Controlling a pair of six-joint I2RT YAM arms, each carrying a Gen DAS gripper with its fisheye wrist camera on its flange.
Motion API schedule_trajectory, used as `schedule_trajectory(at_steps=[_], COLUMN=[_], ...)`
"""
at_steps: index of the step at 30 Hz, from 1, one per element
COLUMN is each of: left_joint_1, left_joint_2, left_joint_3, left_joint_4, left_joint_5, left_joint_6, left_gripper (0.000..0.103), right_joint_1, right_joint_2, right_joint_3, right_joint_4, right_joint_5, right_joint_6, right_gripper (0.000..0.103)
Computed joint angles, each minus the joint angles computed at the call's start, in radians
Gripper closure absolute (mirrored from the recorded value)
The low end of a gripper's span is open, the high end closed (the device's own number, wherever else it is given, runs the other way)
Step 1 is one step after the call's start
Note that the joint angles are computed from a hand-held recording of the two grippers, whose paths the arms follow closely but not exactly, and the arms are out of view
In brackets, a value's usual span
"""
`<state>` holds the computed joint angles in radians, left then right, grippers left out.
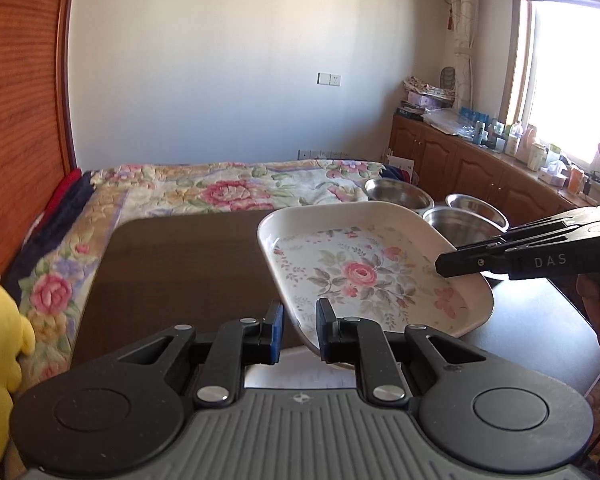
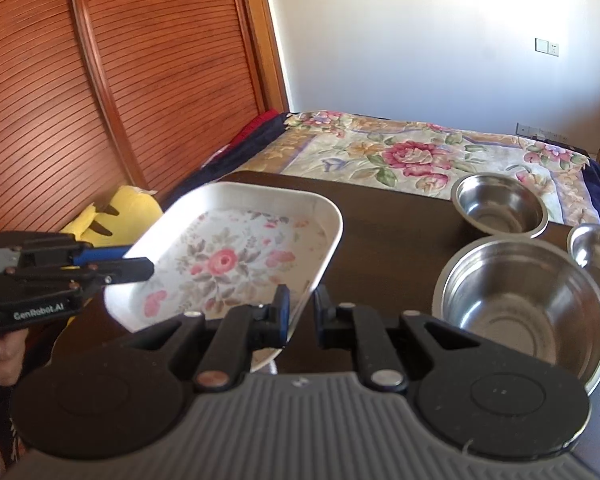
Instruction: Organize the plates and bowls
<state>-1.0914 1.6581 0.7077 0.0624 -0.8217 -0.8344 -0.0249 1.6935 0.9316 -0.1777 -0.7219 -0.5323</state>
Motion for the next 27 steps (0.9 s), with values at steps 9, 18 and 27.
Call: schedule_trajectory(at_steps=[9, 18, 27], left_joint_1=[-0.102, -0.164, -0.19], left_joint_2=[0.023, 0.044, 0.113], left_joint_3=[-0.045, -0.057, -0.017], left_joint_4=[-0.053, -0.099, -0.163], left_joint_5=[-0.021, -0.039, -0.049], left_joint_6=[-0.184, -0.288, -0.331], left_gripper=[0.084, 0.084, 0.084], right_joint_1=[-0.023, -0.033, -0.043], right_joint_2=[-0.032, -0.045, -0.038], right_joint_3=[-0.103, -0.151, -0.199], right_joint_4=[0.015, 0.004, 0.027], right_joint_5=[-0.045, -0.065, -0.066], right_joint_6=[-0.052, -0.097, -0.119], right_gripper=[0.089, 0.089, 0.088])
